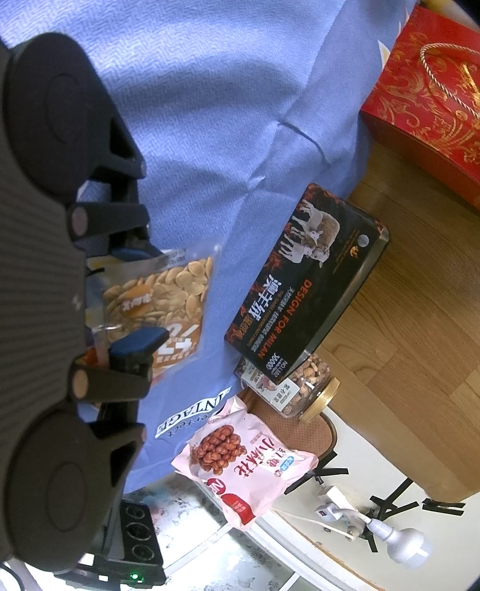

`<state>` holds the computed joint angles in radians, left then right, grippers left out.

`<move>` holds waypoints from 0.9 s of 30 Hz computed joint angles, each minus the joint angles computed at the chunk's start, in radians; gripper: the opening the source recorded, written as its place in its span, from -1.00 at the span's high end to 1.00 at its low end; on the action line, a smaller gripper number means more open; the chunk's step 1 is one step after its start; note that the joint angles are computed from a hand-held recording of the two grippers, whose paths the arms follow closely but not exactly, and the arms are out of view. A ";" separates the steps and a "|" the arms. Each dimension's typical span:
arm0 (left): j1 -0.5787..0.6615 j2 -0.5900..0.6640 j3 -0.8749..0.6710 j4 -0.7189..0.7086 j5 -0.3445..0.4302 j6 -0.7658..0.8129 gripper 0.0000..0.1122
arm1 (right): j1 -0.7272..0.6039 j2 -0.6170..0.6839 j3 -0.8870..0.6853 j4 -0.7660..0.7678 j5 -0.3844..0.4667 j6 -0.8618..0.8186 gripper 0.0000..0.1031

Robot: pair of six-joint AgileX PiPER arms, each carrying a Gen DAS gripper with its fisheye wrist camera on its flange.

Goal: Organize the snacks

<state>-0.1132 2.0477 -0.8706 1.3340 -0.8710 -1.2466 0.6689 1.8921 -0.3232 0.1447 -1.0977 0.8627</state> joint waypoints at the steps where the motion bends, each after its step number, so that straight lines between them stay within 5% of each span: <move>1: 0.000 -0.001 0.002 -0.002 -0.001 -0.001 0.36 | 0.000 0.001 -0.002 0.002 0.002 -0.006 0.67; 27: -0.002 -0.012 0.026 -0.030 -0.008 0.023 0.36 | -0.009 0.005 0.002 0.002 -0.011 -0.036 0.66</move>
